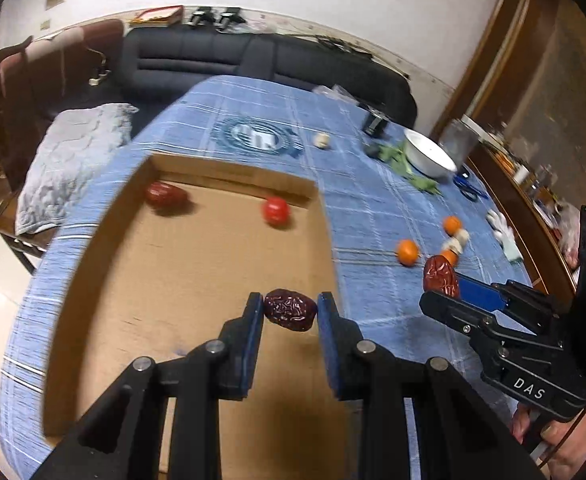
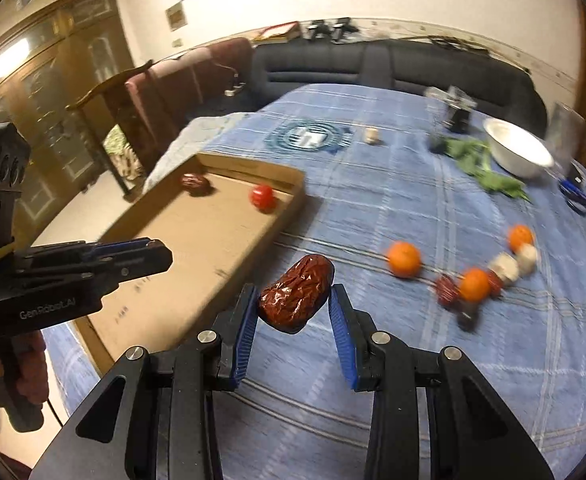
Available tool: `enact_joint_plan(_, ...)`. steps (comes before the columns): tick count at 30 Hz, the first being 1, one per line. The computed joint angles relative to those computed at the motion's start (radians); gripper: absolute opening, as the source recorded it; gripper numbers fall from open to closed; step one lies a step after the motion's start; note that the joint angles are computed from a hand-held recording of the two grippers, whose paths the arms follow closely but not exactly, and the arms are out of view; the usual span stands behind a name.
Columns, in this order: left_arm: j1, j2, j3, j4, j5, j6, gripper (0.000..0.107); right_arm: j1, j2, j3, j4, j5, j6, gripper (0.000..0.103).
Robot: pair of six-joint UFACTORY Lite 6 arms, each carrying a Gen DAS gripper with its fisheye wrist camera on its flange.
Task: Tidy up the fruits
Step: 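Carry both dried dates into the cardboard box and open both tools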
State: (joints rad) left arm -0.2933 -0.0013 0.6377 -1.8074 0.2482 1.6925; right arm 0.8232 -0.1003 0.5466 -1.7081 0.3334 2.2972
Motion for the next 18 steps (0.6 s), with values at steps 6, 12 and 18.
enact_joint_plan(6, 0.152, 0.114, 0.104, 0.098, 0.032, -0.014, 0.030, -0.022, 0.225, 0.236, -0.079, -0.059, 0.029, 0.035)
enact_joint_plan(12, 0.203, 0.292, 0.264, 0.136, 0.030, -0.031, 0.030, -0.056, 0.442, 0.476, -0.076, -0.111, -0.013, 0.035)
enact_joint_plan(18, 0.188, 0.462, 0.430, 0.282, -0.008, -0.167, 0.030, -0.083, 0.655, 0.691, 0.194, -0.156, -0.318, 0.035)
